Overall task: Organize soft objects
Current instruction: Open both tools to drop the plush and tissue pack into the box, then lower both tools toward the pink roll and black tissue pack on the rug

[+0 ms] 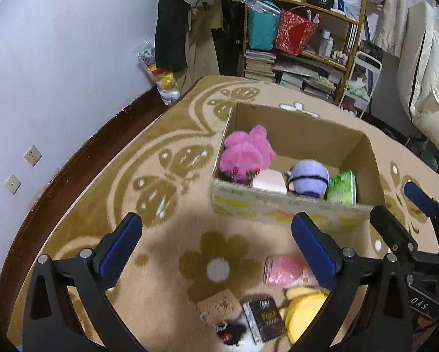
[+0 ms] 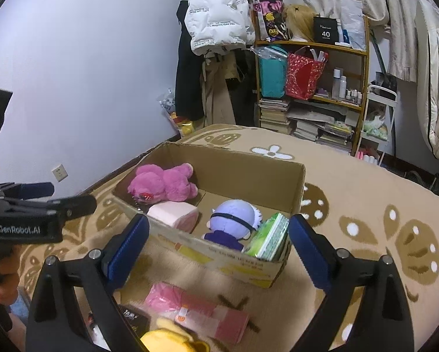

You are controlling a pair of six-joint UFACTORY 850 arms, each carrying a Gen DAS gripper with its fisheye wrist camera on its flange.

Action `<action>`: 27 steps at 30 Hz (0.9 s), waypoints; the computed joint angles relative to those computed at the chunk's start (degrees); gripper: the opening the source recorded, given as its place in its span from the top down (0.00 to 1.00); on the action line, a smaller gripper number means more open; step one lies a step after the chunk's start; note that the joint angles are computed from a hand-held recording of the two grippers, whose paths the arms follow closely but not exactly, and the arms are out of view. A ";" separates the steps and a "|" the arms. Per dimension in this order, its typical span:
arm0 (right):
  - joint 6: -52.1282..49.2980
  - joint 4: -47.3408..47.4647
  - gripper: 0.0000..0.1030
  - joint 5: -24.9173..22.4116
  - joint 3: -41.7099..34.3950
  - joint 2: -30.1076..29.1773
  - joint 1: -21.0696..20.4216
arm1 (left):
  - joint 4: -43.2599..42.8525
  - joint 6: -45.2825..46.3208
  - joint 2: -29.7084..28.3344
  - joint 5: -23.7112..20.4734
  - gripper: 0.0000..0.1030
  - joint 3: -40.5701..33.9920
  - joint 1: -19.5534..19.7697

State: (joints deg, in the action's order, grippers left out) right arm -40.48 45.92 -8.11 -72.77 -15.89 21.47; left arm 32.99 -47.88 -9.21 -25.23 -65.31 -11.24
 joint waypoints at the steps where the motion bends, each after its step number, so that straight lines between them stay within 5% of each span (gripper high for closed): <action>1: 1.74 -1.75 0.03 -0.11 0.17 0.27 0.12 | -0.13 0.30 0.33 -0.33 0.02 0.31 -0.17; 12: 18.59 -19.67 0.03 -1.65 3.71 3.38 1.42 | -11.07 11.36 -0.52 -5.49 0.02 -0.06 -0.78; 27: 17.17 -20.13 0.03 -5.82 5.29 2.19 1.45 | -21.08 20.71 -6.32 -14.28 0.02 -2.80 -0.31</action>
